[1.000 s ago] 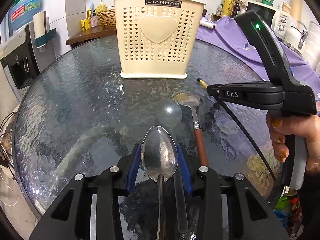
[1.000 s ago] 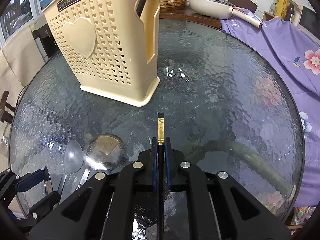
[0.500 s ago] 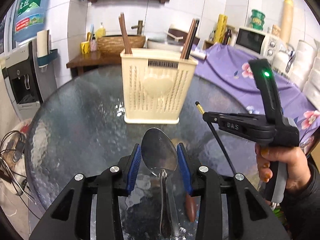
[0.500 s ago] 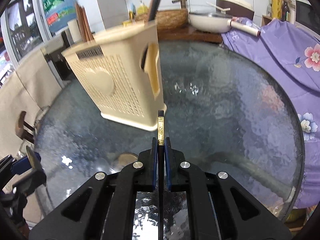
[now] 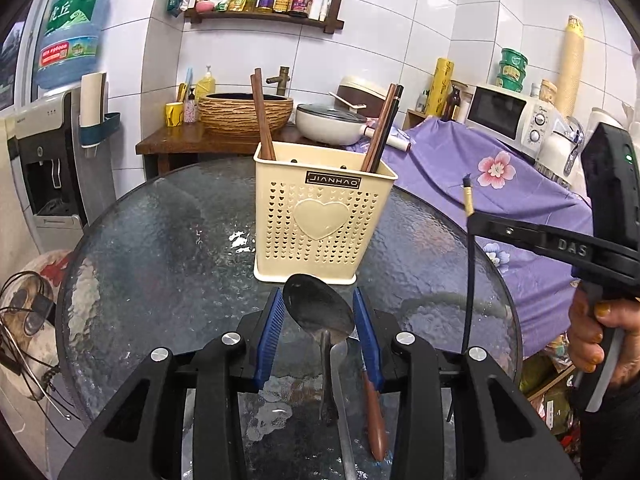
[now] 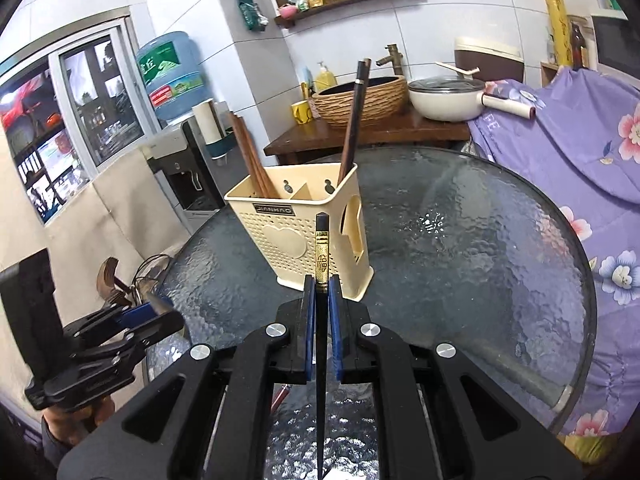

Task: Organize utensils
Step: 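Lift the left gripper's metal spoon over the holder while the right gripper carries its chopstick there, then lower the metal spoon into the holder and open the left gripper while the right gripper releases its chopstick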

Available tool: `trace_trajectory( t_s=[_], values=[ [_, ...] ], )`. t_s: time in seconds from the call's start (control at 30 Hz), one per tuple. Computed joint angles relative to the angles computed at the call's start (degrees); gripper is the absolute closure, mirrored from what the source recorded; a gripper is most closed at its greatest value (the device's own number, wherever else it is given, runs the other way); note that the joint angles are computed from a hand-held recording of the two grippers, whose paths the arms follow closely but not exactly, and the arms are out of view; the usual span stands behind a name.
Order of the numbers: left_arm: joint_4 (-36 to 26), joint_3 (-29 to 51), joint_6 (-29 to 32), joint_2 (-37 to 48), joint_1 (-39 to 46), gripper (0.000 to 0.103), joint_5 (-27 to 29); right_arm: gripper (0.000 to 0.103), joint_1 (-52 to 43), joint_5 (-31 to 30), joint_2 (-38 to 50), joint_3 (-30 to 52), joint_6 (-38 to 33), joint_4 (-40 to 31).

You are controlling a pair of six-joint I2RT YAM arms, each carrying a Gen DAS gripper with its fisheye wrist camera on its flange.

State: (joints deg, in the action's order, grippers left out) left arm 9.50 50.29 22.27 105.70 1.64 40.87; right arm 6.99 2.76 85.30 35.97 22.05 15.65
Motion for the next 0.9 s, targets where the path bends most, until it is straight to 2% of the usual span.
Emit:
trace_trajectory(
  t_s=[0.17, 0.57, 0.9],
  values=[
    [-0.06, -0.01, 0.23, -0.33, 0.35, 0.068, 0.36, 0.095, -0.57, -2.15, -1.8, -0.97, 0.16, -0.05],
    [-0.9, 1.59, -0.37, -1.01, 0.18, 0.068, 1.2, 0.095, 0.2, -2.68, -6.05, -1.04, -0.31, -1.77],
    [-1.66, 6.18, -4.38, -0.9, -0.5, 0.068, 2.6, 0.095, -0.09, -3.41, -9.58, 2.81, -3.08, -6.54]
  ],
)
